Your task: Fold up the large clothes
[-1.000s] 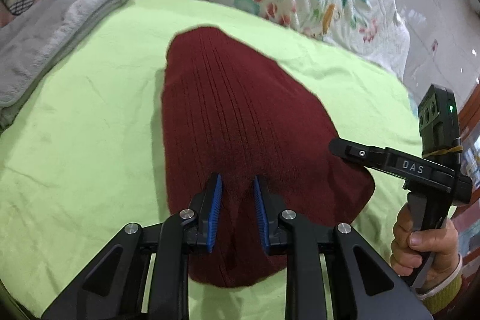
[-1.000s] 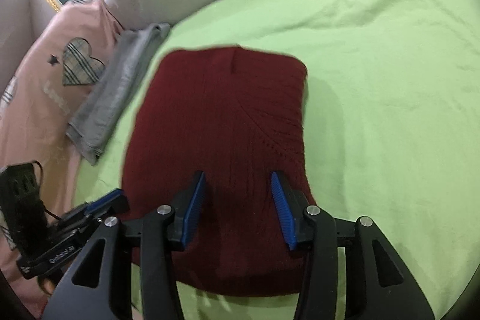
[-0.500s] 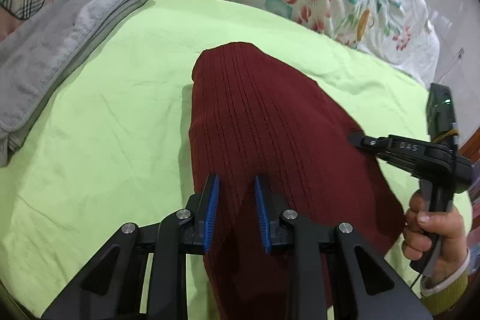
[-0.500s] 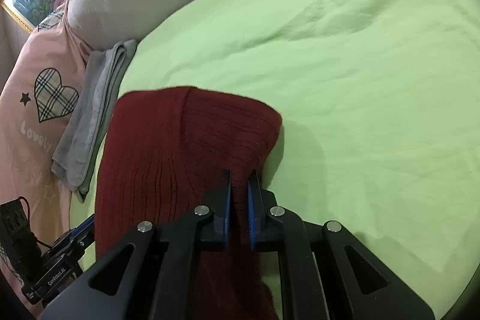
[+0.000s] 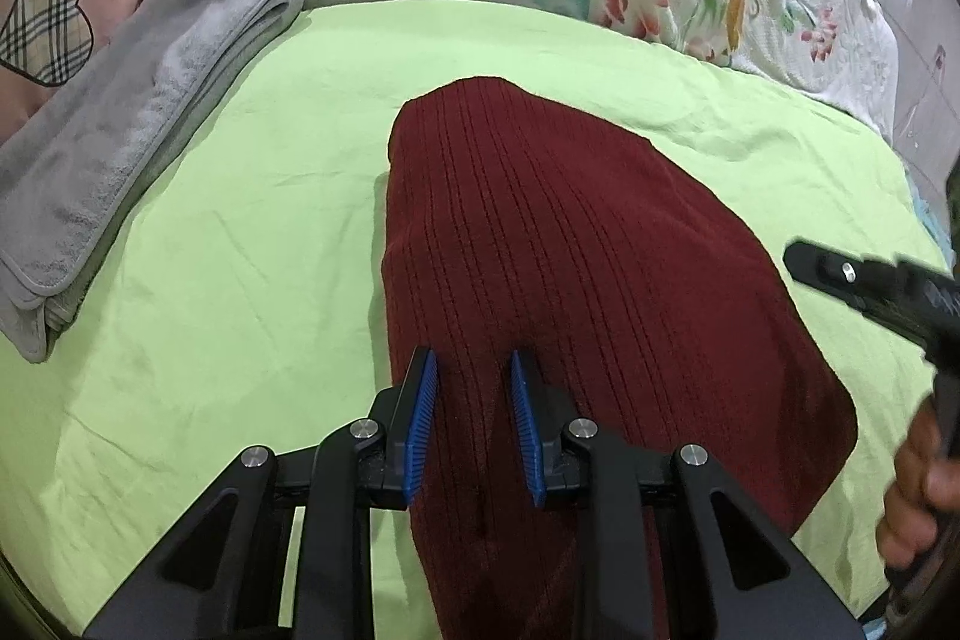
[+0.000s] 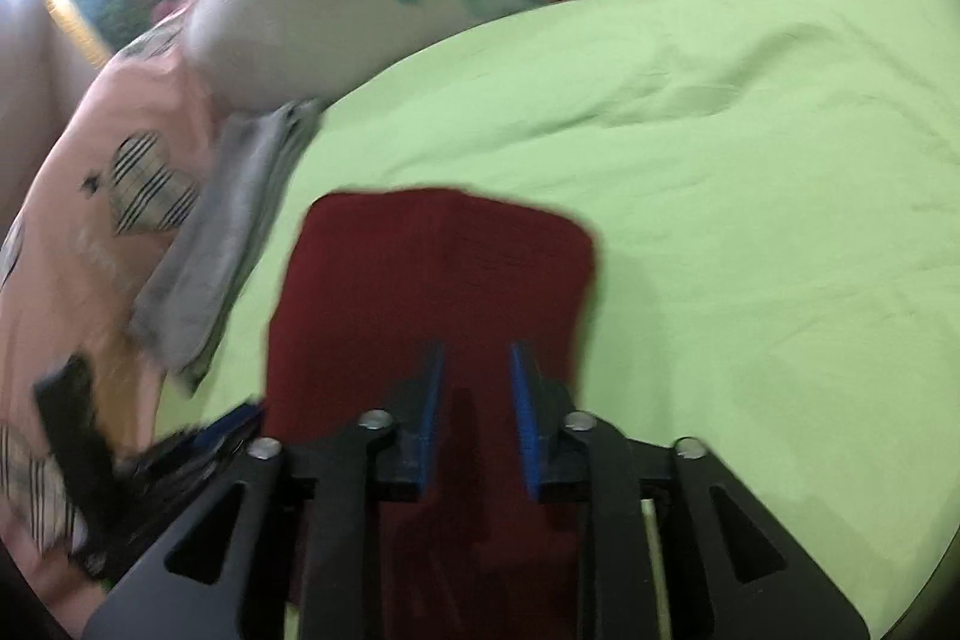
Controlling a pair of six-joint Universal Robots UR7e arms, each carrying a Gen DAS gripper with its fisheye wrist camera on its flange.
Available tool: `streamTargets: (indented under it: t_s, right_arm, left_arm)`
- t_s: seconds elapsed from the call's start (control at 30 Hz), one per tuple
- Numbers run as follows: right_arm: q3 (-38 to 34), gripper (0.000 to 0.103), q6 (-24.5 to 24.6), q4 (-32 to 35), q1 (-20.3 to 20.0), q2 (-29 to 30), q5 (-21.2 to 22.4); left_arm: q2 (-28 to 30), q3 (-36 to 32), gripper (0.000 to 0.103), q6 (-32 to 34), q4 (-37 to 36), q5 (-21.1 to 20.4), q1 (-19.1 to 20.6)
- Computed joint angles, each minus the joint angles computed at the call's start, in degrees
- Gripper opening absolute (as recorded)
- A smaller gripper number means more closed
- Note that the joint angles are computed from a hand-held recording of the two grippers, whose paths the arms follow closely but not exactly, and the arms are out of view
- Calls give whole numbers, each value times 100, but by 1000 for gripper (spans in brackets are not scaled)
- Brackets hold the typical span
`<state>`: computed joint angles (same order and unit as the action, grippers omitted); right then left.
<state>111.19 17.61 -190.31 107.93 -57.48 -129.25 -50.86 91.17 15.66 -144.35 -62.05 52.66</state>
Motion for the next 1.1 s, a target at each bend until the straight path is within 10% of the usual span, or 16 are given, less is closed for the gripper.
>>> streamTargets:
  t_s: [0.13,1.1]
  right_arm:
    - [-168,36,192,789,-90,225,-203]
    - [848,39,683,328,468,75,-266]
  left_arm:
    - [8,44,26,35,-82,33,-26]
    - [-1219,1211,28,220,318,-471,162]
